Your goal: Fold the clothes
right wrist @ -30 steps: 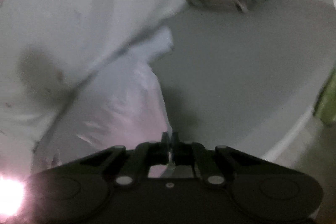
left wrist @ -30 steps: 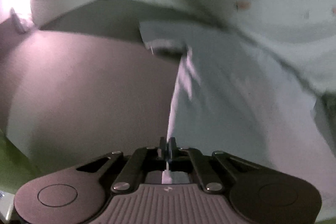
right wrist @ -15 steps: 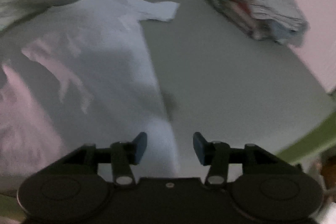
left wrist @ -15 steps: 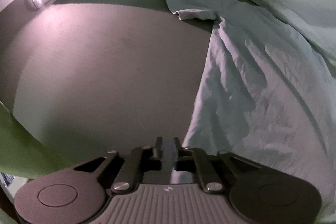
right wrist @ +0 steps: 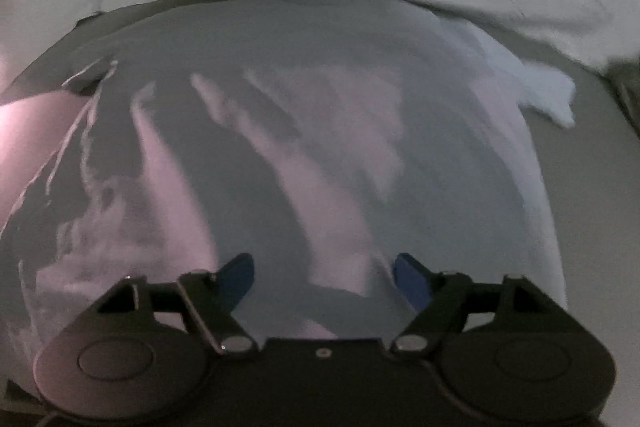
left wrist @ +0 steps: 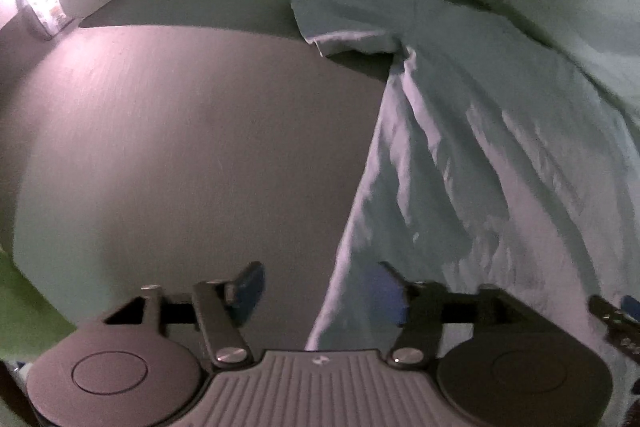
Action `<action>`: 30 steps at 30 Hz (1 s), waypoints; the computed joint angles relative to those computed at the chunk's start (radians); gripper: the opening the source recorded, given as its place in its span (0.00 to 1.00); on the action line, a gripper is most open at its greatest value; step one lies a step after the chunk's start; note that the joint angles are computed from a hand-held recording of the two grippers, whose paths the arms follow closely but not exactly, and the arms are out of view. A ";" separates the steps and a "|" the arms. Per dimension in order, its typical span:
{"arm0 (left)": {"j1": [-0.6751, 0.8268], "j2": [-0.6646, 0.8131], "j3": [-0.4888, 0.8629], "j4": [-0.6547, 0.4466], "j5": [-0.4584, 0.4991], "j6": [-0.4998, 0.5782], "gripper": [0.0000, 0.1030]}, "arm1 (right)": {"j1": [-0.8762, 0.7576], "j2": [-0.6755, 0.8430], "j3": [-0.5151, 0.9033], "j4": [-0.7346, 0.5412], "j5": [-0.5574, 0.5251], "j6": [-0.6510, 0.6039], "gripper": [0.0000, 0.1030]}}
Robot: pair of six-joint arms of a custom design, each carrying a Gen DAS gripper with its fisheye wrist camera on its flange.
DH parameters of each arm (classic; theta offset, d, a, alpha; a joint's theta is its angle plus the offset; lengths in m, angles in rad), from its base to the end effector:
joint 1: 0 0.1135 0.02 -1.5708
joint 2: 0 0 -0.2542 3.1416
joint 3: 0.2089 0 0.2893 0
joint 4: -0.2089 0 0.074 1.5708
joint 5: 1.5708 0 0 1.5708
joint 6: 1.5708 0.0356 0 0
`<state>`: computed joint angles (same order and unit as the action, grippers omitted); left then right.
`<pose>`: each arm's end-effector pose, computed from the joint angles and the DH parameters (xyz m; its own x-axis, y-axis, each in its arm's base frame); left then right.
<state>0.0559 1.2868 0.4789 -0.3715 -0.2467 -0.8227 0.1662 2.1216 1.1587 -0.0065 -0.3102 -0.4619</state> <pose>0.2283 0.0215 0.0941 -0.5199 -0.7410 -0.4250 -0.7766 0.6172 -0.1261 0.4173 0.0810 0.0431 -0.5819 -0.5279 -0.6187 -0.6559 0.7544 -0.0268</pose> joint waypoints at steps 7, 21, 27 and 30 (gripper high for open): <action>0.428 0.132 0.021 0.201 0.301 0.436 0.68 | 0.248 -0.145 -0.238 0.214 0.084 0.171 0.40; 0.690 0.807 0.739 0.263 0.578 0.770 0.83 | 0.753 -0.178 -0.254 0.158 0.522 0.452 0.49; 0.642 1.004 1.004 0.186 0.580 0.748 0.83 | 0.779 -0.141 -0.181 0.052 0.582 0.552 0.49; 0.620 1.053 1.069 0.169 0.568 0.748 0.82 | 0.792 -0.114 -0.149 0.032 0.591 0.572 0.45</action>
